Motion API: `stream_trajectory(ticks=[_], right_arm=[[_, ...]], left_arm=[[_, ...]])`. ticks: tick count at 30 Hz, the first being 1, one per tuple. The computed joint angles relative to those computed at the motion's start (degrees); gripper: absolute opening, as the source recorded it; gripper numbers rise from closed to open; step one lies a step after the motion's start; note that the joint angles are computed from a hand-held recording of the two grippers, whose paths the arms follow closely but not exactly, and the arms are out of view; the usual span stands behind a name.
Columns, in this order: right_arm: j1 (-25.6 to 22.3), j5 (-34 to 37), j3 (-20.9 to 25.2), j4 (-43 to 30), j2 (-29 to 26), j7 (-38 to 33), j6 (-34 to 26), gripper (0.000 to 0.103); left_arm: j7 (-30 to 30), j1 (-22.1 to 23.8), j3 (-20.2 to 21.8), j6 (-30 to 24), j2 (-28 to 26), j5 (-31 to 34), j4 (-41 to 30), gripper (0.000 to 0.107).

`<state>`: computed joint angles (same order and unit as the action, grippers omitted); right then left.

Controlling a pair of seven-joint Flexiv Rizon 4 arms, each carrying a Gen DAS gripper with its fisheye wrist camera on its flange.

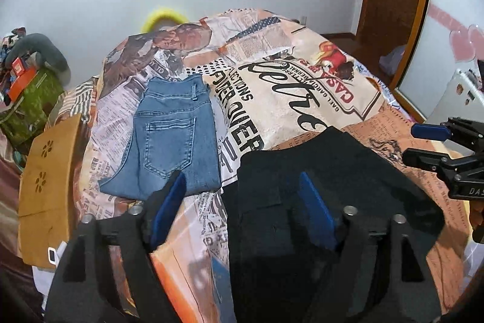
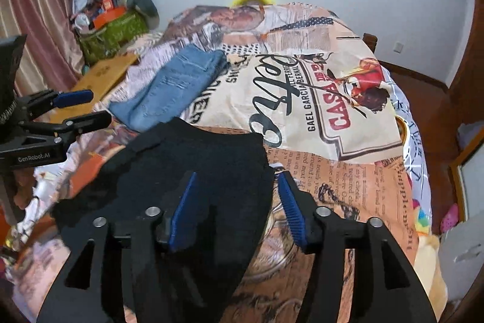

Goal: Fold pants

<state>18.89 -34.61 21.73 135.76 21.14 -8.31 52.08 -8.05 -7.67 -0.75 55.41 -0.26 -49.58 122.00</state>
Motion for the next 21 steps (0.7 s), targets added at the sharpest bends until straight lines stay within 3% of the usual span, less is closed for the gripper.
stream_trajectory(ticks=[2,4,9,16,21], right_arm=[[0.2,0.7,0.4,0.4,0.9,1.4,0.5,0.060],[0.6,2.0,0.8,1.0,1.5,2.6,0.9,0.067],[2.4,7.3,0.7,3.8,1.4,4.3,4.8,0.070],[3.3,13.9,-1.3,7.5,-1.6,2.9,15.4,0.070],[2.6,17.2,-2.7,9.2,-5.1,1.3,25.6,0.070]], left_arm=[[-0.1,0.5,0.5,-1.5,0.2,0.6,0.1,0.089],[-1.3,1.1,0.9,-2.6,-0.1,2.8,0.1,0.089],[-9.2,3.3,1.2,-7.0,-3.4,12.5,-1.9,0.089],[-16.2,6.2,0.2,-19.3,-8.8,17.6,-7.4,0.089],[-17.9,6.8,-0.6,-24.4,-10.9,18.3,-10.1,0.092]])
